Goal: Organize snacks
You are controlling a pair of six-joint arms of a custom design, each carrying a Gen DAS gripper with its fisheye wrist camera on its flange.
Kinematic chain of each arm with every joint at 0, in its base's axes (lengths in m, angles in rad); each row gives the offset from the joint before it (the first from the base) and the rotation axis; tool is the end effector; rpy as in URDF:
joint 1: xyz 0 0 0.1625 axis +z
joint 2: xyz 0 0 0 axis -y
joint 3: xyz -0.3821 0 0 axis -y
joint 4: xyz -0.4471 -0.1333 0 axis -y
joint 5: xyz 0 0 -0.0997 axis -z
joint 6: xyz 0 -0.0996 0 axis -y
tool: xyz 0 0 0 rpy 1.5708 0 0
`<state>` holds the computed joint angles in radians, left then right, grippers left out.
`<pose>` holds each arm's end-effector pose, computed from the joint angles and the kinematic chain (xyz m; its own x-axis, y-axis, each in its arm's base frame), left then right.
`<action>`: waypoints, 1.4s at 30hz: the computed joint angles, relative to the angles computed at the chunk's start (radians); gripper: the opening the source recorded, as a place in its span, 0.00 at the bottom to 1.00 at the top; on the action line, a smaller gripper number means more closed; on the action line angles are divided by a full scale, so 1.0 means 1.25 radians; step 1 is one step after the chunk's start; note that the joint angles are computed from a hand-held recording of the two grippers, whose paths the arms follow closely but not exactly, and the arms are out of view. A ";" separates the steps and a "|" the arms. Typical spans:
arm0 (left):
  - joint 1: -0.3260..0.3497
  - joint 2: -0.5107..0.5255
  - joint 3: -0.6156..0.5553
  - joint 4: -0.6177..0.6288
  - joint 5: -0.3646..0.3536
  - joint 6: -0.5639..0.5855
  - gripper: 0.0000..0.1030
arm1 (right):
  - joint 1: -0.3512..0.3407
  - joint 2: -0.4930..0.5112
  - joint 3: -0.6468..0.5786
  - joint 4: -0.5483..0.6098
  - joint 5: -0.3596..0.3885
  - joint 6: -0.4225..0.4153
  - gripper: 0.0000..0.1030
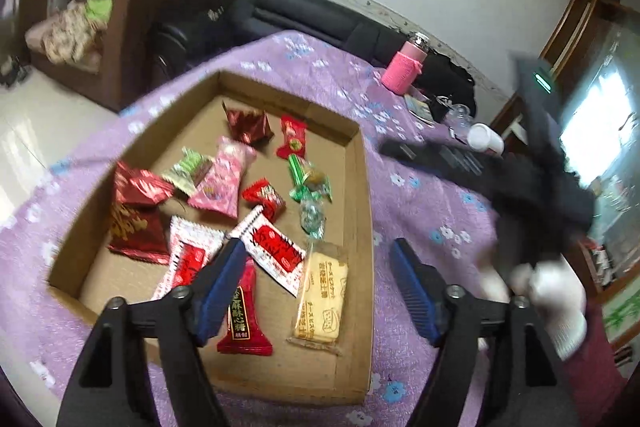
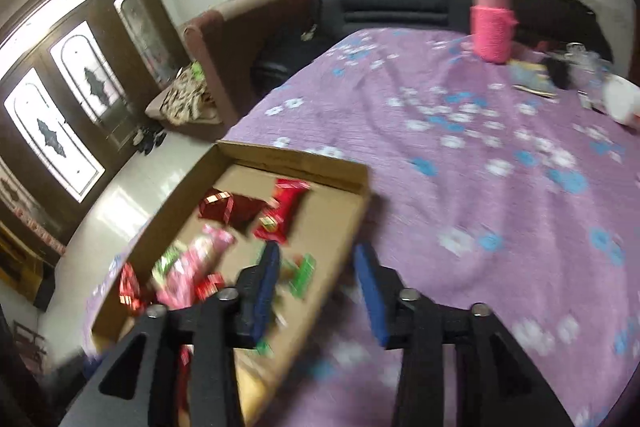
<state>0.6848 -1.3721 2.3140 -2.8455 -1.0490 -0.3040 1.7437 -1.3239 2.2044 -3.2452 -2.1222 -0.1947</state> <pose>-0.2412 -0.4332 0.1265 -0.8627 0.3635 -0.3517 0.4966 0.7406 -0.4527 0.1674 -0.4869 0.1999 -0.8630 0.0837 0.4983 -0.2931 0.7204 -0.6286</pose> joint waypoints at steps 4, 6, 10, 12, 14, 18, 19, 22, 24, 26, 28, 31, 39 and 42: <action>-0.092 0.017 0.017 0.006 0.188 -0.044 0.89 | 0.000 -0.099 0.126 -0.091 -0.026 0.033 0.48; -0.133 0.029 0.024 0.010 0.271 -0.067 0.93 | -0.009 -0.136 0.175 -0.131 -0.022 0.054 0.49; -0.170 0.041 0.018 0.055 0.325 -0.111 0.99 | -0.017 -0.184 0.255 -0.194 -0.044 0.087 0.52; -0.180 0.045 0.010 0.095 0.325 -0.141 0.99 | -0.024 -0.203 0.281 -0.196 -0.034 0.101 0.52; -0.189 0.046 0.002 0.145 0.326 -0.173 0.99 | -0.024 -0.209 0.293 -0.197 -0.037 0.101 0.52; -0.207 0.050 0.002 0.175 0.330 -0.191 0.99 | 0.003 -0.181 0.302 -0.249 -0.071 0.068 0.55; -0.212 0.052 0.002 0.180 0.331 -0.193 0.99 | 0.006 -0.176 0.303 -0.256 -0.071 0.061 0.56; -0.217 0.055 -0.001 0.193 0.329 -0.194 0.99 | 0.020 -0.158 0.300 -0.275 -0.079 0.045 0.58; -0.217 0.058 -0.004 0.202 0.325 -0.195 0.99 | 0.030 -0.146 0.298 -0.284 -0.089 0.039 0.61; -0.214 0.059 -0.006 0.211 0.319 -0.197 0.99 | 0.039 -0.133 0.294 -0.289 -0.100 0.036 0.61; -0.209 0.060 -0.007 0.214 0.315 -0.197 0.99 | 0.044 -0.124 0.290 -0.285 -0.106 0.037 0.61; -0.200 0.057 -0.006 0.217 0.306 -0.199 0.99 | 0.050 -0.108 0.282 -0.285 -0.116 0.036 0.61; -0.173 0.048 -0.005 0.205 0.276 -0.188 0.99 | 0.063 -0.068 0.260 -0.283 -0.139 0.034 0.62; -0.167 0.045 -0.003 0.195 0.271 -0.184 0.99 | 0.064 -0.058 0.253 -0.281 -0.145 0.033 0.62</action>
